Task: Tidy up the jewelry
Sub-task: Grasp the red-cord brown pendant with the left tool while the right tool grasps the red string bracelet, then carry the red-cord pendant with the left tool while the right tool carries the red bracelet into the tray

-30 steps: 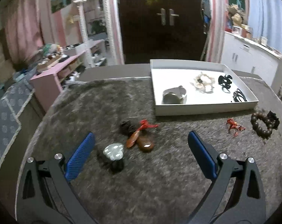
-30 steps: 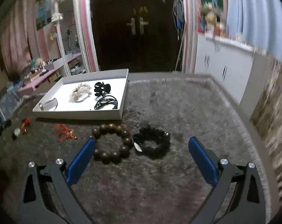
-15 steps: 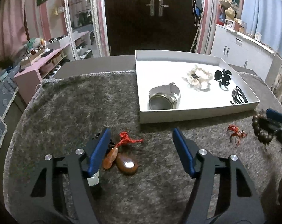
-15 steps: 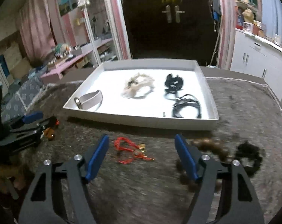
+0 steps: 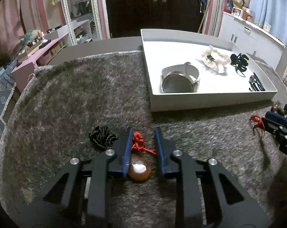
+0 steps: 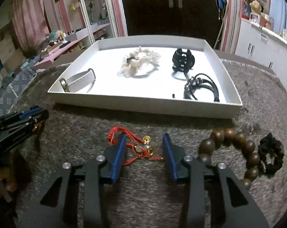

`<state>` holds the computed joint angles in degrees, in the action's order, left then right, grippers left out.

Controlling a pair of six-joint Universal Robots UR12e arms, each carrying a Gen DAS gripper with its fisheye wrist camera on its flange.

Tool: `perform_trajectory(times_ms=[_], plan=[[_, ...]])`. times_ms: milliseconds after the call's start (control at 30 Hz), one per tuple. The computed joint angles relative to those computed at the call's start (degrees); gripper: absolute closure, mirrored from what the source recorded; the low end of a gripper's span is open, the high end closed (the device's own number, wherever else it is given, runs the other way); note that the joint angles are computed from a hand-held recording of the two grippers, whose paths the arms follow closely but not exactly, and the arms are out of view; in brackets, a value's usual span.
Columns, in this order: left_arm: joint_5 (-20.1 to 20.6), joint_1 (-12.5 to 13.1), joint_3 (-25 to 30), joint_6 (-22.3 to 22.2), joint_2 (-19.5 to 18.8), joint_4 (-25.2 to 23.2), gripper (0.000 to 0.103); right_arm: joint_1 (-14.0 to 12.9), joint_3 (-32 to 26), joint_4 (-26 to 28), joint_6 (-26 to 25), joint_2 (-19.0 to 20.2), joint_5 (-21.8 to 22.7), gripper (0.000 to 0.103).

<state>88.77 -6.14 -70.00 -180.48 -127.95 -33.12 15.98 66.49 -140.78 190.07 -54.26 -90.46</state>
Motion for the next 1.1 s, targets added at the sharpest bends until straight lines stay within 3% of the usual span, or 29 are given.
perform_trajectory(times_ms=[67,133,400,433,467,533,700,800,833,867,1100], plan=[[-0.08,0.07,0.1,-0.55,-0.06,0.02,0.087,-0.26,0.41,-0.22,-0.17,-0.14,1.26,0.08],[-0.41,0.23,0.11,-1.21,-0.08,0.14,0.094,-0.44,0.7,-0.44,-0.38,-0.21,2.45,0.084],[-1.04,0.4,-0.74,-1.78,0.56,1.34,0.097,-0.47,1.55,-3.78,0.13,-0.67,4.69,0.082],[-0.98,0.34,-0.79,-1.76,0.62,1.61,0.097,-0.4,1.49,-4.2,0.25,-0.64,5.03,0.078],[-1.14,0.38,-0.88,-1.82,0.73,1.69,0.097,-0.34,1.37,-4.1,0.32,-0.61,5.15,0.063],[-1.26,0.37,-0.97,-1.8,0.85,1.9,0.097,-0.22,1.45,-4.79,0.79,-0.6,4.95,0.054],[-1.46,0.51,-1.32,-1.76,1.19,2.32,0.097,0.13,1.1,-4.52,0.85,-0.36,4.64,0.054],[-1.47,0.5,-1.03,-1.82,0.95,2.06,0.097,0.42,-0.45,-2.25,-0.24,0.62,3.95,0.063],[-1.54,0.47,-0.83,-1.9,0.81,1.73,0.097,0.52,-1.3,-0.86,-0.78,1.12,3.53,0.084],[-1.68,0.52,-0.8,-1.9,0.81,1.49,0.097,0.5,-1.79,0.06,-0.9,1.4,3.4,0.098],[-2.68,0.19,-0.54,-0.92,2.26,3.83,0.098,-0.43,-0.59,-5.93,-1.64,-0.71,4.85,0.099]])
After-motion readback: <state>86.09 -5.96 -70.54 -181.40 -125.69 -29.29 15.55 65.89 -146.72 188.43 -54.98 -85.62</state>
